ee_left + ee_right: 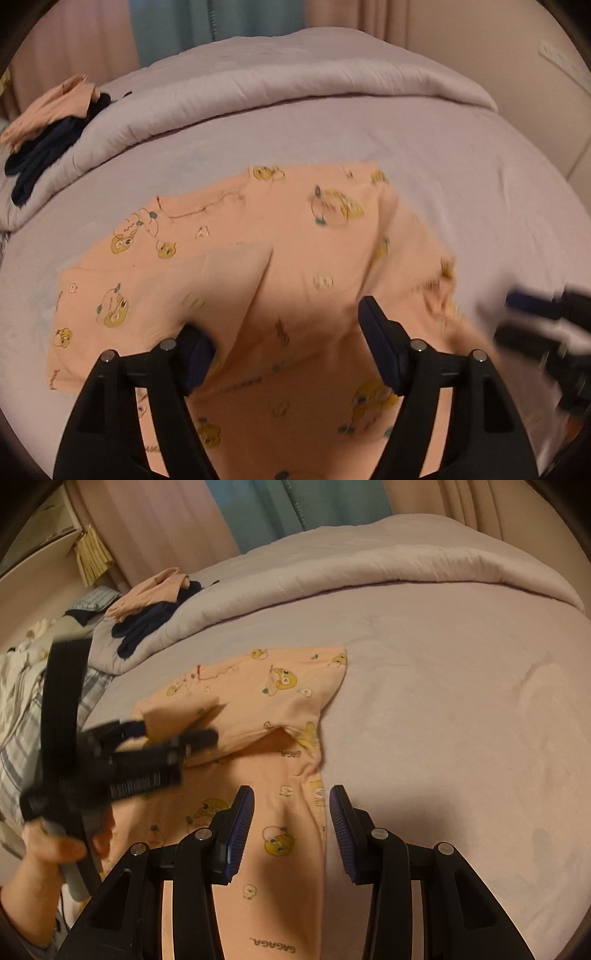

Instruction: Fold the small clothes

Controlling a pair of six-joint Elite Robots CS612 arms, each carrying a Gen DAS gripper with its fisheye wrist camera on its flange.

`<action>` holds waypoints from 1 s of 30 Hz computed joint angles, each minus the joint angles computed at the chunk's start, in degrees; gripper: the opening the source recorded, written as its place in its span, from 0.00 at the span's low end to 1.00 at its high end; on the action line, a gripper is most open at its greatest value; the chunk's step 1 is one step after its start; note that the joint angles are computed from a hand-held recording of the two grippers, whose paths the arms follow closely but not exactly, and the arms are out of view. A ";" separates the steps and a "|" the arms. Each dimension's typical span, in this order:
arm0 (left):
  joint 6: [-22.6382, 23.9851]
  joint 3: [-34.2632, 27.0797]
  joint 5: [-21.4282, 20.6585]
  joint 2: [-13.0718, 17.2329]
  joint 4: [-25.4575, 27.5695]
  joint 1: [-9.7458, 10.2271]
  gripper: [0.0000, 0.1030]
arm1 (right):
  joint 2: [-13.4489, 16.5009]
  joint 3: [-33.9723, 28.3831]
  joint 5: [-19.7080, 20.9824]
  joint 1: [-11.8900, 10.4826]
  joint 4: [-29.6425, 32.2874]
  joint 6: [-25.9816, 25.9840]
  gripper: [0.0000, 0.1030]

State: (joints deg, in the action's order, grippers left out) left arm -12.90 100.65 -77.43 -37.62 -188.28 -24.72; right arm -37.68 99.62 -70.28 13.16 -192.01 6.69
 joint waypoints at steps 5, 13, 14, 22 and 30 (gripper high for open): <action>-2.59 6.49 -4.45 -1.48 -9.04 1.41 0.93 | 0.53 -0.71 2.73 -0.26 -0.92 0.94 0.40; -14.50 15.27 -3.53 -2.91 -15.66 3.34 0.93 | 1.32 -3.52 4.57 2.10 -0.41 -5.46 0.40; -16.57 16.10 -3.84 -3.05 -16.33 3.65 0.93 | 1.53 -4.33 4.54 2.71 -0.04 -7.55 0.40; -23.35 21.67 -0.47 -4.67 -22.65 2.78 0.93 | 3.35 -11.55 -1.95 7.72 6.63 -19.42 0.40; -24.92 23.70 -0.46 -4.31 -25.09 3.35 0.93 | 3.99 -14.56 -4.81 8.49 12.15 -19.56 0.40</action>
